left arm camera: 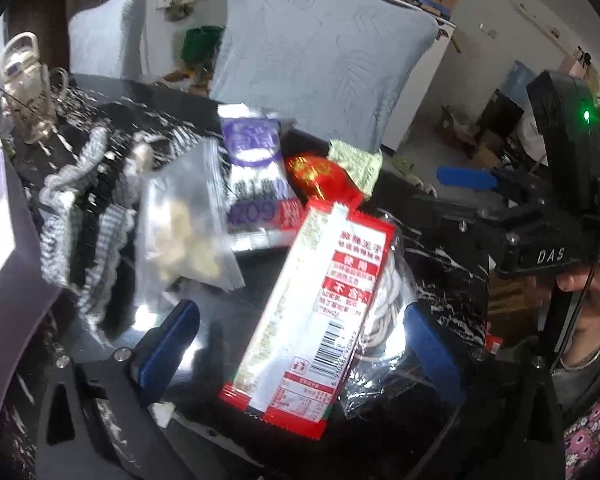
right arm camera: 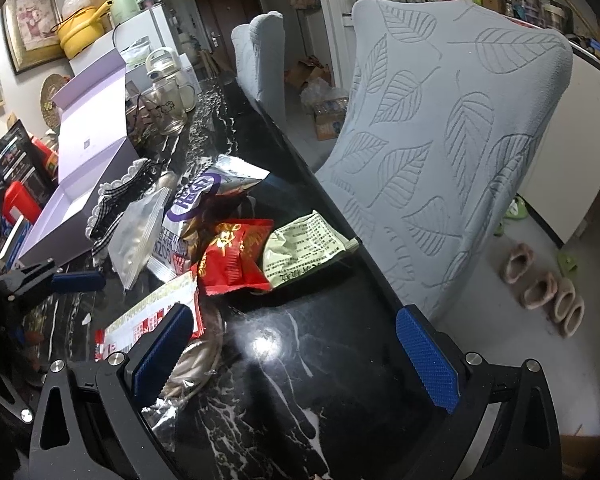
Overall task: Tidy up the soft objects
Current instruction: 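Grasp the red-and-white packet with left tool while right tool grasps the cable bag, then carry the red-and-white packet left and cable bag right toward the lavender box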
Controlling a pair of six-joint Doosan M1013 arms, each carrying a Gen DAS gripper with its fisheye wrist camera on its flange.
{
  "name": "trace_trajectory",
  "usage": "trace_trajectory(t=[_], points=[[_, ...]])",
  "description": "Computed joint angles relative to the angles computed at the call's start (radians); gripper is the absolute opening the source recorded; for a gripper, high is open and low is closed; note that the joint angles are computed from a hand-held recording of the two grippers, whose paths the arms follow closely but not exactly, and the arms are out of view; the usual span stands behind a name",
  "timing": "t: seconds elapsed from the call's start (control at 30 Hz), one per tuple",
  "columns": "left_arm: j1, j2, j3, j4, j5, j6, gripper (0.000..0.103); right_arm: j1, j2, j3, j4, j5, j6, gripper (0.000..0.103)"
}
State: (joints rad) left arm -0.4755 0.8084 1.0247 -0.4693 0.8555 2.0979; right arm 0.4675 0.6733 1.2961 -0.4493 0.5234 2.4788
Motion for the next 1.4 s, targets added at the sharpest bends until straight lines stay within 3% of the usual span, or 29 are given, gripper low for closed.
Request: trace_trajectory(t=[0.2, 0.33, 0.43, 0.47, 0.57, 0.83, 1.03, 1.2, 1.4], points=[[0.002, 0.027, -0.024, -0.024, 0.035, -0.002, 0.103, 0.000, 0.003, -0.003, 0.003, 0.014, -0.008, 0.103], [-0.002, 0.019, -0.002, -0.011, -0.009, -0.002, 0.100, -0.002, 0.003, -0.004, -0.002, 0.022, 0.000, 0.103], [-0.014, 0.005, 0.022, 0.037, -0.060, 0.009, 0.075, -0.002, 0.003, -0.005, -0.002, 0.026, -0.002, 0.103], [-0.014, 0.002, 0.027, 0.024, -0.063, 0.018, 0.060, -0.002, 0.003, -0.005, 0.001, 0.025, -0.005, 0.103], [-0.016, -0.004, 0.033, 0.035, -0.066, 0.006, 0.052, -0.002, 0.005, -0.007, 0.011, 0.026, -0.020, 0.103], [0.004, -0.050, 0.100, -0.015, -0.110, -0.091, 0.051, 0.011, 0.012, -0.020, 0.065, 0.037, -0.093, 0.103], [0.015, -0.112, 0.195, -0.015, -0.218, -0.171, 0.051, 0.027, 0.027, -0.042, 0.100, 0.046, -0.141, 0.103], [0.019, -0.146, 0.256, 0.037, -0.292, -0.251, 0.051, 0.050, 0.054, -0.086, 0.059, 0.096, -0.132, 0.103], [0.034, -0.165, 0.298, 0.017, -0.322, -0.284, 0.051, 0.080, 0.101, -0.166, -0.026, 0.219, -0.092, 0.103]])
